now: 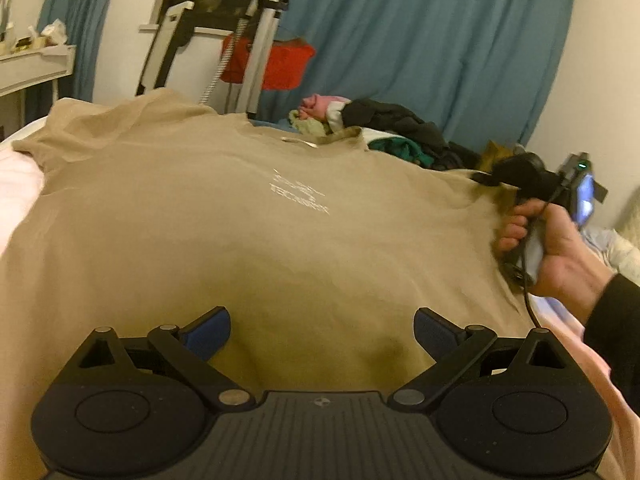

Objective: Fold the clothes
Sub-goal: 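Lift the side edge with the right gripper and fold it over the shirt's middle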

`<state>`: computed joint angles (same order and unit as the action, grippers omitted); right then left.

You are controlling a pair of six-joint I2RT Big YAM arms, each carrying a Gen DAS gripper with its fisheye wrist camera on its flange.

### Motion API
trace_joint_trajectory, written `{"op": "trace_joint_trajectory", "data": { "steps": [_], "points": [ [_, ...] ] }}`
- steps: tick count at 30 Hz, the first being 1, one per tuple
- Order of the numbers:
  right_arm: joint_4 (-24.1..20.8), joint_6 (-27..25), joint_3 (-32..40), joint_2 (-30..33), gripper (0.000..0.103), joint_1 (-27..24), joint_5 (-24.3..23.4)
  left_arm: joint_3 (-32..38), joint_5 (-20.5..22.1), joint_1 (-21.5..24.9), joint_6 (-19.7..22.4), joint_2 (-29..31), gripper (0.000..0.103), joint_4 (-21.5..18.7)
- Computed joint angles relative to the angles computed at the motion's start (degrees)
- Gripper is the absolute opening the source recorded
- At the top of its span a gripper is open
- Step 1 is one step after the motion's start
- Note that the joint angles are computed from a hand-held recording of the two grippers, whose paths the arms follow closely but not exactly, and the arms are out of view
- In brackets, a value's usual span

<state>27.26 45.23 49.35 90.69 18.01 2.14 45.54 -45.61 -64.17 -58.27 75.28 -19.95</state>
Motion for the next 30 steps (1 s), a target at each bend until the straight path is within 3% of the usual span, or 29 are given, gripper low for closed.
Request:
{"op": "trace_joint_trajectory", "data": {
  "steps": [3, 6, 10, 12, 16, 19, 21, 23, 28, 29, 30],
  "points": [
    [-5.24, -4.88, 1.08, -2.75, 0.006, 0.3, 5.32, -0.4, 5.39, 2.46, -1.34, -3.02, 0.099, -2.32],
    [-12.15, -9.85, 3.56, -5.03, 0.006, 2.12, 10.6, -1.0, 5.07, 3.82, -2.5, -6.22, 0.099, -5.73],
    [-19.01, -17.25, 7.75, -6.42, 0.006, 8.35, 22.29, -0.9, 1.41, 4.43, -4.88, -9.45, 0.099, -12.4],
    [-21.35, -21.15, 10.23, -5.97, 0.006, 12.79, 29.02, -0.42, -2.39, 4.46, -5.4, -10.33, 0.099, -16.12],
    [-21.71, -31.42, 16.53, -0.32, 0.006, 22.69, 39.75, -2.24, -5.23, 5.28, -11.04, -14.04, 0.099, -20.27],
    [-18.82, -38.92, 20.83, 6.04, 0.006, 28.3, 40.6, -3.82, -4.51, 6.76, -15.9, -17.54, 0.099, -22.91],
    [-17.56, -41.18, 23.0, 9.98, 0.006, 31.01, 38.5, -5.2, -4.52, 7.69, -16.22, -20.09, 0.099, -22.45],
    [-22.51, -40.57, 27.38, 14.15, 0.006, 32.91, 37.21, -5.77, -5.19, 8.35, -16.86, -20.96, 0.099, -22.85],
    [-33.07, -39.57, 35.43, 19.01, 0.011, 33.65, 31.84, -7.12, -0.35, 12.86, -13.9, -21.24, 0.099, -17.95],
    [-35.36, -38.93, 36.52, 19.04, 0.017, 33.27, 29.59, -7.34, 0.31, 13.33, -13.72, -21.23, 0.099, -17.27],
    [-37.3, -38.27, 37.34, 18.83, 0.043, 32.91, 26.88, -7.24, 0.34, 13.29, -13.9, -20.71, 0.099, -16.98]
  ]
}}
